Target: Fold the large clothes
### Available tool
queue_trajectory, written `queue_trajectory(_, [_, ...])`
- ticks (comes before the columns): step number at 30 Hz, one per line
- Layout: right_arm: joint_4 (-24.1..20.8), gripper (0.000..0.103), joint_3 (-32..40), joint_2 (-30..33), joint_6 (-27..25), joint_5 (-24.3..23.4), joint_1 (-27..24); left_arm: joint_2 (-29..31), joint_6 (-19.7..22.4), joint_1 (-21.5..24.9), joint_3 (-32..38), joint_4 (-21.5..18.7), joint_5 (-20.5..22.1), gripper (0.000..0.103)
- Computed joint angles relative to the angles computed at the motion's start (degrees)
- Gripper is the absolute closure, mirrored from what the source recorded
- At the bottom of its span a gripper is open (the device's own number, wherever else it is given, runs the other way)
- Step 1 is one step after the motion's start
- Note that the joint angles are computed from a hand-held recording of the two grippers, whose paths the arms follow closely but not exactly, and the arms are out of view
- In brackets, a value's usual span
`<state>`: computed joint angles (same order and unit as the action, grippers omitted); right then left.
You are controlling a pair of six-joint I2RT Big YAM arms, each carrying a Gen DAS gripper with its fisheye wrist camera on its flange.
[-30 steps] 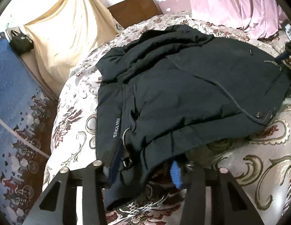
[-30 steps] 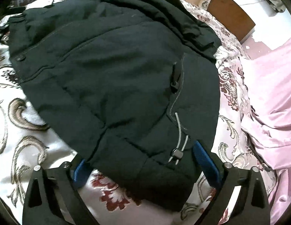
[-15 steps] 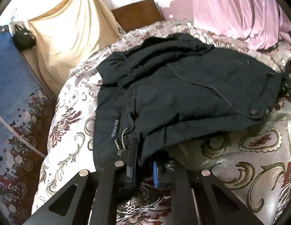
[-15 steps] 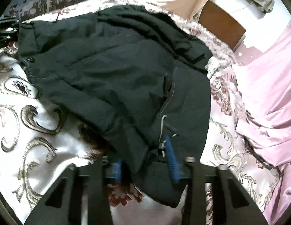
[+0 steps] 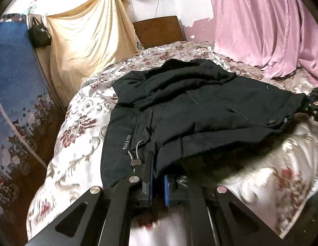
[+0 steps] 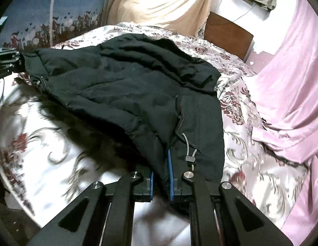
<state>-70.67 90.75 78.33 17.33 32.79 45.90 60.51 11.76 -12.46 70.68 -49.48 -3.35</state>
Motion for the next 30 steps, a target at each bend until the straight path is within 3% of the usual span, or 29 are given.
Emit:
queue_trajectory(4, [-2.1,0.094,-2.1,-3.2,5.4,3.2,3.9,-4.0,-1.0,0.0,-1.0,-3.4,1.4,0.095])
queue_trajectory(8, [-7.2,0.094,-1.7,-4.8,13.3,6.3,8.7,-7.5,-4.0,0.2,-0.8,-7.5,3.1,0.095])
queue_trajectory(13, [-10.6,0.094,-1.1,-5.9,19.6,8.7,12.1,-8.6,-5.0,0.8,-0.5,-8.9,4.2,0.095])
queue_trajectory(17, [-8.6,0.095,-1.2,-6.1,20.3,9.1,11.6,-7.4,-5.5,1.2,0.6,-7.7,5.0,0.095])
queue_trajectory(24, [-1.1,0.095,2.6,-4.1,15.1,11.9,8.1,-2.7,-6.5,0.6,6.1,-3.1,4.3,0.095])
queue_trajectory(30, [8.5,0.095,7.1,-1.0,8.0,13.3,2.8,4.1,-6.5,0.5,13.5,0.7,3.0,0.095])
